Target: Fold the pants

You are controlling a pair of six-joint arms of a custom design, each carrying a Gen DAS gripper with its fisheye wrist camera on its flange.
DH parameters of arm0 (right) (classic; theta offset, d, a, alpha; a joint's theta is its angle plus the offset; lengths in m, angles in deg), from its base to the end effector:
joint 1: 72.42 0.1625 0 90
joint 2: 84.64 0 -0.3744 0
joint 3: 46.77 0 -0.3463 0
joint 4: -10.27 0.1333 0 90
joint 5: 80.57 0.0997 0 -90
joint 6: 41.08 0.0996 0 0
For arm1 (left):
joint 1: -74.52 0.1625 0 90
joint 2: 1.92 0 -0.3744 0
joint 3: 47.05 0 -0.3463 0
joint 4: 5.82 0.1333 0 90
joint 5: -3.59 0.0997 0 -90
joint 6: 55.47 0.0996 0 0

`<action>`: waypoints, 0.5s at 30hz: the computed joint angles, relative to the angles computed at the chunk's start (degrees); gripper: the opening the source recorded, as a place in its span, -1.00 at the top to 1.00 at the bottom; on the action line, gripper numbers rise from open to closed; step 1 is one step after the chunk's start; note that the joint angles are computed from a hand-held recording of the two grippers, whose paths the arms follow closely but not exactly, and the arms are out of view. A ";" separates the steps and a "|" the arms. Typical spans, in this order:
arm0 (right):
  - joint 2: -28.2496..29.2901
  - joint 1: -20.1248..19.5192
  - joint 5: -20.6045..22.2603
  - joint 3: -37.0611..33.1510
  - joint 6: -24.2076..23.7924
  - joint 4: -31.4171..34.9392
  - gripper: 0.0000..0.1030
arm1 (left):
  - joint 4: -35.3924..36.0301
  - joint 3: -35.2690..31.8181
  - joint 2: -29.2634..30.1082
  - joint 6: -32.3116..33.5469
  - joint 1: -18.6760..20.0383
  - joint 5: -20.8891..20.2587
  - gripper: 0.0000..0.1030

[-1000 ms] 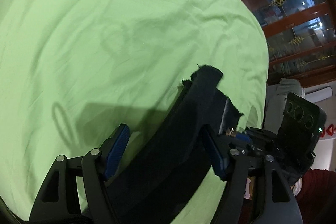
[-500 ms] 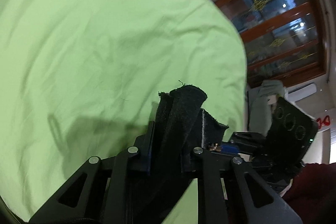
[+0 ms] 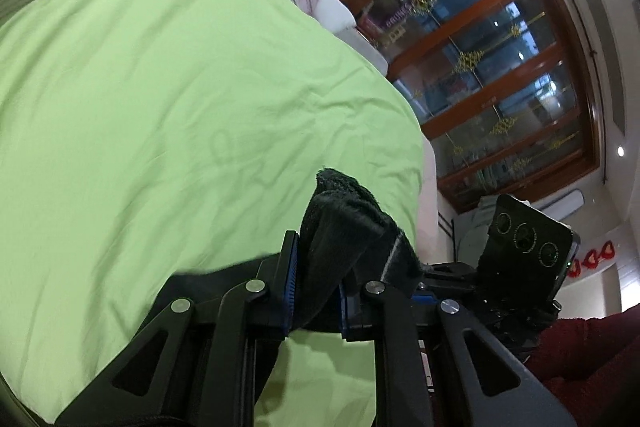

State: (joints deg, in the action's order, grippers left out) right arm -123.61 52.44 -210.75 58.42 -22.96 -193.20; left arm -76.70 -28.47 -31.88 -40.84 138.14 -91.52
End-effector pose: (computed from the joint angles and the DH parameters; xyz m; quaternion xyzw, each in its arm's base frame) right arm 0.3735 -0.4154 0.1026 -0.0109 -0.8713 0.4772 0.1138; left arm -0.2215 -0.7266 0.3061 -0.3463 -0.9346 -0.0716 0.0373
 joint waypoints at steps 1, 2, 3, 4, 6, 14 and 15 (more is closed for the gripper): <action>0.34 -0.01 0.77 -1.04 -0.18 1.31 0.77 | -0.33 0.83 -0.95 -0.15 0.28 0.09 0.72; 0.62 0.34 1.38 -1.31 -0.08 2.22 0.77 | -2.21 4.06 -2.95 -0.47 0.53 0.29 0.75; 0.88 0.51 2.02 -1.70 -0.09 3.13 0.77 | -2.95 5.41 -4.10 -0.60 0.90 0.51 0.78; 1.71 0.48 2.74 -2.95 -0.29 4.42 0.77 | -3.79 6.98 -5.57 -1.02 1.51 0.66 0.80; 2.91 0.47 4.31 -4.81 -0.36 7.03 0.76 | -5.19 9.58 -7.56 -1.92 2.44 0.69 0.80; 7.38 -1.04 9.10 -10.04 0.23 17.16 0.76 | -12.32 24.38 -17.20 -5.73 6.97 2.69 0.87; 7.98 -1.25 9.61 -10.69 0.41 18.34 0.76 | -12.83 25.40 -17.86 -6.31 7.51 2.83 0.87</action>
